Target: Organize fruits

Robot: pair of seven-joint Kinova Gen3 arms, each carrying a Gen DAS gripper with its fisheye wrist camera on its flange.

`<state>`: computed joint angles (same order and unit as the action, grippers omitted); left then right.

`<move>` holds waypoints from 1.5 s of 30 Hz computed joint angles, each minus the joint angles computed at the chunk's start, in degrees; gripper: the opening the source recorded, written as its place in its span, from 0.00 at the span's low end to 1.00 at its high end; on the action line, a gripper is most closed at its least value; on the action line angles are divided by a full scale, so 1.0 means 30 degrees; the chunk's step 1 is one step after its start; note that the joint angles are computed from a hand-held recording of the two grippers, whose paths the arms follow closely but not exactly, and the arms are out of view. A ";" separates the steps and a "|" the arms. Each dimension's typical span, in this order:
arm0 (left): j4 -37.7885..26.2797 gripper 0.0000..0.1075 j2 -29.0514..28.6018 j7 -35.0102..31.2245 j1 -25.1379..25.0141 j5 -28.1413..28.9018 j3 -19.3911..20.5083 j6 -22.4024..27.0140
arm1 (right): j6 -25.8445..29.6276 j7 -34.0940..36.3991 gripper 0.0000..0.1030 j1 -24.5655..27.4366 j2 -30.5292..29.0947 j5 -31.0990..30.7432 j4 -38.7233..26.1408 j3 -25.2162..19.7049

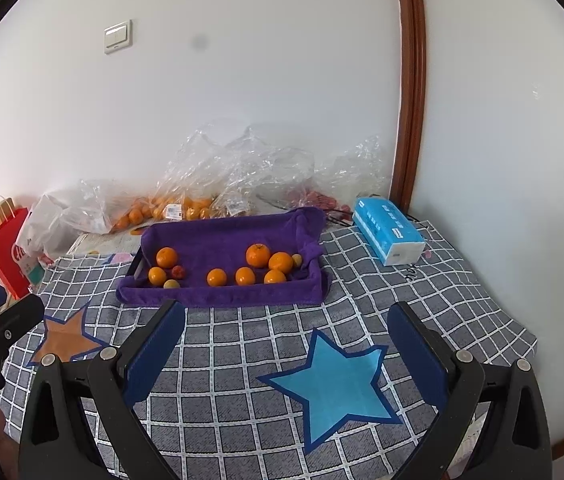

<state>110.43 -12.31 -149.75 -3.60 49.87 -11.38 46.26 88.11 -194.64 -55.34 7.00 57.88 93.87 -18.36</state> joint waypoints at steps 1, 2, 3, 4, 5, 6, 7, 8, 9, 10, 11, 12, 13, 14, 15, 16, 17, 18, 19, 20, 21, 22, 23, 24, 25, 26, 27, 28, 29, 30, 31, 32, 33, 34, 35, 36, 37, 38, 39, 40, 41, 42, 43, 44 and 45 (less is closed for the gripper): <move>0.0006 0.93 -0.0019 -0.0005 0.0011 0.0044 0.0000 -0.0029 | 0.0063 -0.0032 0.97 -0.0008 0.0001 -0.0023 -0.0024 0.0005; -0.0029 0.93 0.0010 -0.0028 0.0017 0.0071 -0.0028 0.0000 | 0.0112 -0.0023 0.97 -0.0008 -0.0002 -0.0043 -0.0045 0.0009; -0.0038 0.93 0.0014 -0.0042 0.0016 0.0084 -0.0030 0.0004 | 0.0160 0.0004 0.97 -0.0008 -0.0004 -0.0063 -0.0062 0.0011; -0.0017 0.93 -0.0005 -0.0040 0.0016 0.0109 -0.0015 -0.0043 | 0.0191 0.0033 0.97 -0.0006 0.0003 -0.0088 -0.0085 0.0010; 0.0000 0.93 -0.0017 -0.0039 0.0018 0.0145 -0.0025 -0.0057 | 0.0240 0.0102 0.97 0.0003 0.0032 -0.0140 -0.0134 0.0017; -0.0018 0.93 -0.0008 0.0016 0.0009 0.0119 -0.0022 -0.0022 | 0.0249 0.0127 0.97 0.0005 0.0040 -0.0144 -0.0138 0.0026; -0.0018 0.93 -0.0008 0.0023 0.0007 0.0106 -0.0027 0.0004 | 0.0245 0.0100 0.97 -0.0011 0.0032 -0.0128 -0.0111 0.0023; -0.0010 0.93 -0.0012 -0.0007 0.0007 0.0116 -0.0040 0.0006 | 0.0216 0.0078 0.97 -0.0009 0.0021 -0.0150 -0.0092 0.0023; -0.0006 0.93 -0.0013 0.0003 0.0002 0.0106 -0.0022 -0.0035 | 0.0237 0.0079 0.97 -0.0008 0.0032 -0.0172 -0.0109 0.0026; -0.0004 0.93 -0.0013 0.0023 -0.0003 0.0080 -0.0006 -0.0071 | 0.0270 0.0066 0.97 -0.0010 0.0060 -0.0180 -0.0125 0.0033; -0.0026 0.93 0.0009 0.0035 -0.0007 0.0058 -0.0024 -0.0030 | 0.0257 0.0050 0.97 -0.0002 0.0058 -0.0185 -0.0104 0.0048; -0.0067 0.93 0.0043 0.0071 -0.0024 0.0042 -0.0052 0.0049 | 0.0231 0.0024 0.97 0.0000 0.0043 -0.0190 -0.0079 0.0050; -0.0093 0.93 0.0061 0.0105 -0.0044 0.0032 -0.0053 0.0088 | 0.0217 0.0012 0.97 0.0001 0.0034 -0.0199 -0.0074 0.0047; -0.0121 0.93 0.0096 0.0104 -0.0061 0.0029 -0.0061 0.0131 | 0.0225 0.0006 0.97 -0.0003 0.0039 -0.0195 -0.0079 0.0043; -0.0121 0.93 0.0111 0.0069 -0.0079 0.0028 -0.0053 0.0114 | 0.0241 -0.0004 0.97 -0.0009 0.0046 -0.0180 -0.0073 0.0042; -0.0096 0.93 0.0102 0.0063 -0.0101 0.0018 -0.0027 0.0058 | 0.0252 -0.0022 0.97 -0.0027 0.0053 -0.0164 -0.0064 0.0033; -0.0073 0.93 0.0106 0.0105 -0.0127 0.0001 0.0001 -0.0024 | 0.0258 -0.0013 0.97 -0.0047 0.0069 -0.0117 -0.0069 0.0024; -0.0062 0.93 0.0120 0.0099 -0.0133 0.0042 -0.0029 0.0005 | 0.0296 -0.0040 0.97 -0.0089 0.0098 -0.0032 -0.0066 0.0015; -0.0085 0.93 0.0152 0.0096 -0.0146 0.0055 -0.0060 0.0095 | 0.0344 -0.0056 0.97 -0.0129 0.0121 0.0030 -0.0085 0.0011; -0.0116 0.93 0.0177 0.0135 -0.0176 -0.0021 -0.0027 0.0121 | 0.0351 -0.0051 0.97 -0.0148 0.0140 0.0051 -0.0101 0.0017; -0.0110 0.93 0.0175 0.0144 -0.0192 -0.0077 0.0023 0.0069 | 0.0315 -0.0006 0.97 -0.0143 0.0147 0.0035 -0.0111 0.0031; -0.0072 0.93 0.0131 0.0105 -0.0193 -0.0085 0.0044 0.0001 | 0.0310 0.0009 0.97 -0.0153 0.0165 0.0031 -0.0128 0.0040; -0.0045 0.93 0.0118 0.0065 -0.0183 -0.0051 0.0025 -0.0018 | 0.0305 -0.0003 0.97 -0.0170 0.0187 0.0045 -0.0127 0.0047; -0.0041 0.93 0.0107 0.0106 -0.0189 -0.0066 0.0026 -0.0020 | 0.0334 0.0005 0.97 -0.0192 0.0217 0.0059 -0.0155 0.0057; -0.0063 0.93 0.0120 0.0151 -0.0197 -0.0077 0.0003 0.0038 | 0.0334 0.0023 0.97 -0.0197 0.0217 0.0045 -0.0166 0.0074; -0.0075 0.93 0.0113 0.0191 -0.0200 -0.0107 0.0015 0.0058 | 0.0351 0.0009 0.97 -0.0212 0.0240 0.0043 -0.0184 0.0086; -0.0085 0.93 0.0113 0.0220 -0.0202 -0.0146 0.0031 0.0050 | 0.0322 -0.0006 0.97 -0.0209 0.0221 0.0025 -0.0169 0.0102; -0.0090 0.93 0.0106 0.0239 -0.0201 -0.0189 0.0053 0.0009 | 0.0292 -0.0023 0.97 -0.0201 0.0188 0.0005 -0.0145 0.0111; -0.0076 0.93 0.0090 0.0224 -0.0188 -0.0193 0.0059 -0.0045 | 0.0284 -0.0052 0.97 -0.0196 0.0181 -0.0005 -0.0144 0.0113; -0.0080 0.93 0.0108 0.0147 -0.0163 -0.0141 0.0019 -0.0053 | 0.0282 -0.0077 0.97 -0.0194 0.0169 -0.0002 -0.0138 0.0112; -0.0051 0.93 0.0094 0.0108 -0.0150 -0.0103 0.0015 -0.0103 | 0.0273 -0.0095 0.97 -0.0190 0.0147 0.0007 -0.0107 0.0107; -0.0036 0.93 0.0087 0.0138 -0.0153 -0.0100 0.0013 -0.0127 | 0.0251 -0.0111 0.97 -0.0195 0.0135 0.0043 -0.0066 0.0092; -0.0048 0.93 0.0110 0.0161 -0.0150 -0.0087 -0.0009 -0.0081 | 0.0257 -0.0142 0.97 -0.0207 0.0118 0.0060 -0.0026 0.0073; -0.0068 0.93 0.0133 0.0153 -0.0148 -0.0070 -0.0038 0.0003 | 0.0292 -0.0157 0.97 -0.0211 0.0129 0.0045 -0.0030 0.0060; -0.0075 0.93 0.0128 0.0178 -0.0159 -0.0141 0.0008 -0.0008 | 0.0295 -0.0143 0.97 -0.0206 0.0130 0.0026 -0.0027 0.0055; -0.0040 0.93 0.0082 0.0195 -0.0161 -0.0215 0.0075 -0.0121 | 0.0307 -0.0136 0.97 -0.0200 0.0129 0.0016 -0.0034 0.0055; -0.0007 0.93 0.0049 0.0182 -0.0143 -0.0222 0.0075 -0.0175 | 0.0315 -0.0161 0.97 -0.0202 0.0114 0.0018 -0.0027 0.0051; -0.0002 0.93 0.0045 0.0159 -0.0123 -0.0191 0.0026 -0.0141 | 0.0292 -0.0217 0.97 -0.0204 0.0088 0.0029 0.0005 0.0041; -0.0019 0.93 0.0059 0.0161 -0.0116 -0.0161 -0.0025 -0.0068 | 0.0261 -0.0250 0.97 -0.0196 0.0064 0.0035 0.0029 0.0033; -0.0039 0.93 0.0066 0.0185 -0.0124 -0.0147 -0.0048 -0.0022 | 0.0252 -0.0253 0.97 -0.0189 0.0058 0.0044 0.0034 0.0021; -0.0052 0.93 0.0062 0.0206 -0.0133 -0.0156 -0.0041 -0.0024 | 0.0251 -0.0204 0.97 -0.0180 0.0061 0.0042 0.0013 0.0013; -0.0074 0.93 0.0061 0.0239 -0.0140 -0.0195 -0.0023 -0.0026 | 0.0275 -0.0169 0.97 -0.0177 0.0079 0.0034 -0.0014 0.0008; -0.0095 0.93 0.0073 0.0259 -0.0139 -0.0206 -0.0020 -0.0015 | 0.0331 -0.0131 0.97 -0.0190 0.0099 0.0031 -0.0054 0.0002; -0.0094 0.93 0.0075 0.0228 -0.0132 -0.0152 -0.0049 0.0007 | 0.0352 -0.0111 0.97 -0.0220 0.0107 0.0053 -0.0070 -0.0013; -0.0067 0.93 0.0068 0.0174 -0.0122 -0.0070 -0.0073 -0.0003 | 0.0346 -0.0084 0.97 -0.0239 0.0102 0.0080 -0.0072 -0.0020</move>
